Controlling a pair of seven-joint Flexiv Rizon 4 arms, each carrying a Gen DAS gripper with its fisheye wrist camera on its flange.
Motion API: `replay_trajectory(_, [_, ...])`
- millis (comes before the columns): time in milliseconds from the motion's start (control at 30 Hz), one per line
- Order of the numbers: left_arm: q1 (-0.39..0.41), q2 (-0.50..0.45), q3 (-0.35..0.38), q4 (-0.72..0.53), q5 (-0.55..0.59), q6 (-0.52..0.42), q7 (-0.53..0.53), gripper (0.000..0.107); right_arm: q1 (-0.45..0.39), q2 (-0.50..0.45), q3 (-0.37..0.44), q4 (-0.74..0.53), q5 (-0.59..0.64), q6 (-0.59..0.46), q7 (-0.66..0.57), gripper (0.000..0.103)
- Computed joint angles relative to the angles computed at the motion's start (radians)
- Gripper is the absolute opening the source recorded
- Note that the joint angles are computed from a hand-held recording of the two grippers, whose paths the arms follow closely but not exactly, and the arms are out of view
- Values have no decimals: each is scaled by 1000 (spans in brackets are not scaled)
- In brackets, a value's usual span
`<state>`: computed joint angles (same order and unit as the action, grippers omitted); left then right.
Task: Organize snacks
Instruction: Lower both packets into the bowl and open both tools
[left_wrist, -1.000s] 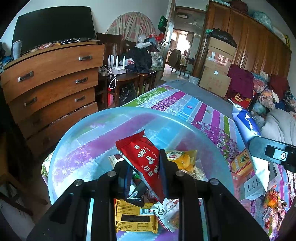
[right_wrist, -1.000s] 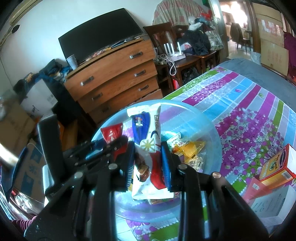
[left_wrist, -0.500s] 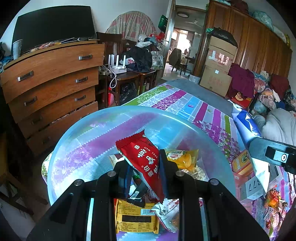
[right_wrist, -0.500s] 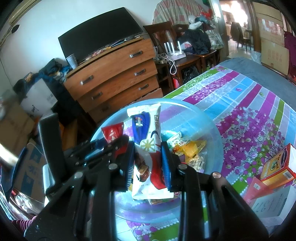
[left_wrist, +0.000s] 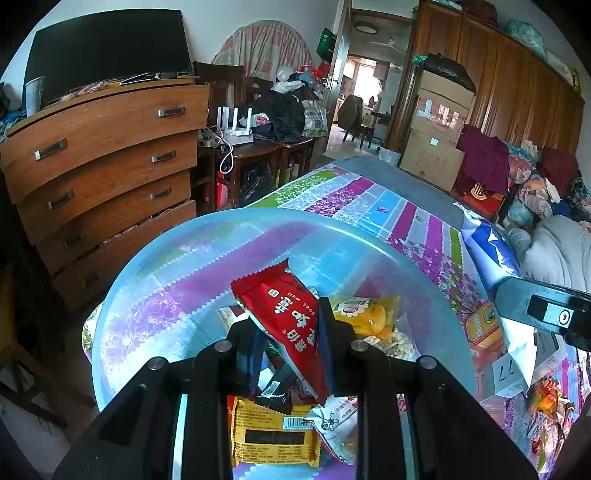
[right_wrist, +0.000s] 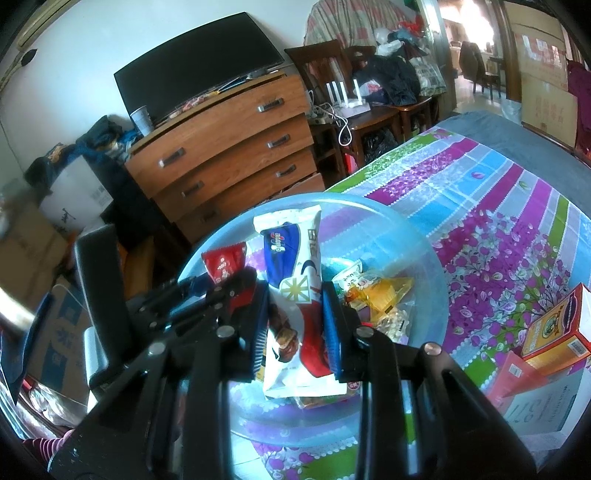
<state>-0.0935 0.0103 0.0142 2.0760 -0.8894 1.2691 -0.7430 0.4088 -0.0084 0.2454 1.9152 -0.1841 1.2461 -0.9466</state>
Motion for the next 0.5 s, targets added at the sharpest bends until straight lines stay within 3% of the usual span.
replay_trajectory(267, [4,-8,-1,0,0,-3,2,26,1,-6,-1,4,-10,8,11,28])
replay_trajectory(500, [15,-12,2,0,69,-4,-55,29,-2,-10,-5,13,-23,17,34,30])
